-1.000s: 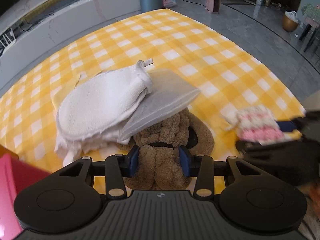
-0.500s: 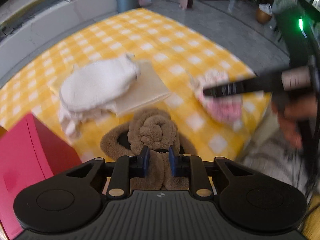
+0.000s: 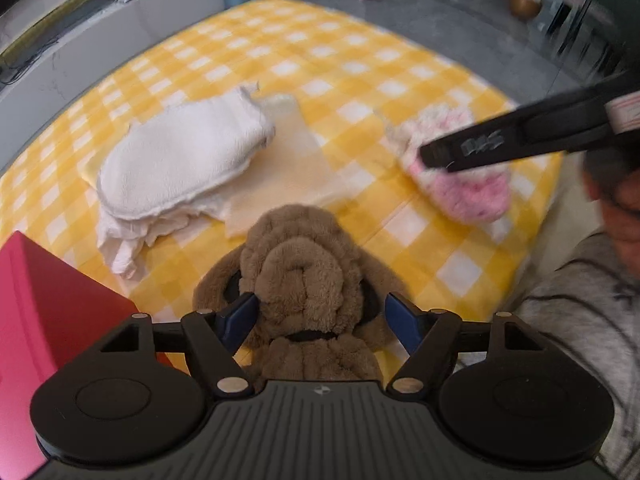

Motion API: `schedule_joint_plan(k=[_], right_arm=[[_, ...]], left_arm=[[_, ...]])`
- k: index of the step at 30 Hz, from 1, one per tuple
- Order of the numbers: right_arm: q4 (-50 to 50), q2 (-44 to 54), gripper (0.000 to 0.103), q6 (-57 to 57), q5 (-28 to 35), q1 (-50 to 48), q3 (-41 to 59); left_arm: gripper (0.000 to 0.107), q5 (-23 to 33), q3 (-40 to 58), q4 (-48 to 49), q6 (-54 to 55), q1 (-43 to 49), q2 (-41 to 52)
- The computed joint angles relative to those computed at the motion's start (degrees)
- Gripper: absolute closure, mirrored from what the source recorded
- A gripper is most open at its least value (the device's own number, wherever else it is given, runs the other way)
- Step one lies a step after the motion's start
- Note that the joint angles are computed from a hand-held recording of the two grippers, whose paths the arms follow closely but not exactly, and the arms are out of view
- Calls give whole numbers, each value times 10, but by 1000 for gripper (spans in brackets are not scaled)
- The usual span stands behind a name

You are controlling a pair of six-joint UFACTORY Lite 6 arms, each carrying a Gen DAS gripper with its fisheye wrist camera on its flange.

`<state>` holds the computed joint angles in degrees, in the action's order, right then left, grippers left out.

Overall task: Organize soft objects
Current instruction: 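Grasp the brown plush dog with the left gripper while the right gripper holds the pouch, then carry the plush dog and pouch over the box and release the pouch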

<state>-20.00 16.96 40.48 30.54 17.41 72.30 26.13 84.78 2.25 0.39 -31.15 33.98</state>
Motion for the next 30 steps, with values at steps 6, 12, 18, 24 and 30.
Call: schedule_joint_plan(k=[6,12,18,24,30], right_arm=[[5,-2,54,-2,-3,-3,-3],[7,-5,54,-5,-8,-3,-5],[13,-17,54,-16,-23,-2,-12],[56,-47,54,-58,-52,-6,-32],[228,-84,54,-219,-96,-15,-54]], left_arm=[[38,21,39,50,-105,-2,48],[51,26,25,61,-128,-3,27],[51,-1,-35,37,-103,1,-52],[51,-40,-135,-89,11,27,-191],[51,-58,-225,-192,94,75,-336]])
